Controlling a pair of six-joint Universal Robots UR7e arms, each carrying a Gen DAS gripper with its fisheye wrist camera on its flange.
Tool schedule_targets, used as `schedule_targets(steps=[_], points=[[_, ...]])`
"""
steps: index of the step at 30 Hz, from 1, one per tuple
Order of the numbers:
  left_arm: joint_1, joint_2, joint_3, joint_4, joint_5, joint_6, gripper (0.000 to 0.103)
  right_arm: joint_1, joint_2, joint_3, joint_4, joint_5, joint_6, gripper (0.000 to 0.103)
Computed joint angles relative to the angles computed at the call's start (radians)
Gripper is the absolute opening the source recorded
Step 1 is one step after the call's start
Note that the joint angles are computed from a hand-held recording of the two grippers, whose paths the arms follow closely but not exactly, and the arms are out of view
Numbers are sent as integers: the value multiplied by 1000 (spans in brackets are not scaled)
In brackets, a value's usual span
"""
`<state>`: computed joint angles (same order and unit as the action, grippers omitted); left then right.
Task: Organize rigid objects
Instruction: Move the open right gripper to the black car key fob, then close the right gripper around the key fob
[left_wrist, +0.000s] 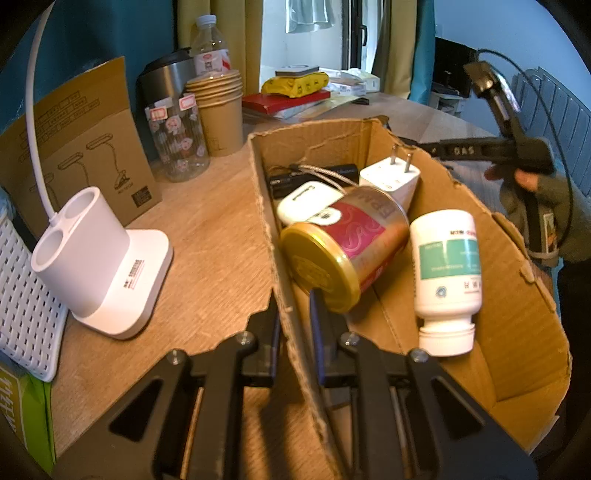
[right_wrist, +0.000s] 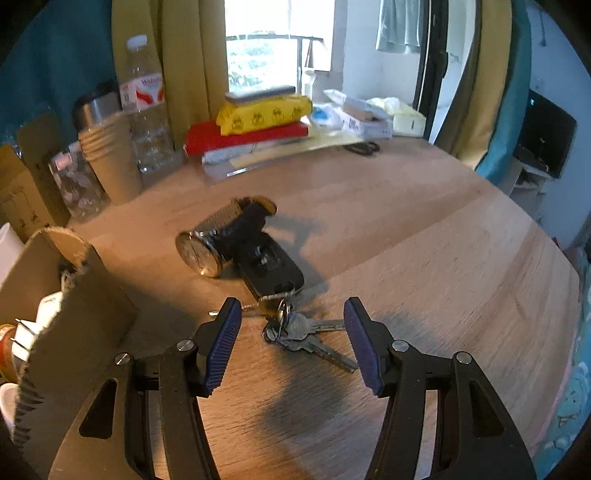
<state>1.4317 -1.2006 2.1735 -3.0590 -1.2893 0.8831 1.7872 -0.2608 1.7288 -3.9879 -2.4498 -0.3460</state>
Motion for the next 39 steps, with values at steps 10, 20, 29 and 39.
schedule_targets(steps=[10,20,29,39], points=[[0,0,-1,1,0,-1,16,-3,8,-69,81,-15,-72,61],[0,0,-2,3,0,0,16,-25,4,-145,249,7,-137,55],[0,0,0,1,0,0,16,-29,-28,-40,160,48,-40,39],[0,0,0,0,1,0,16,4,-22,37,8,25,-27,38]])
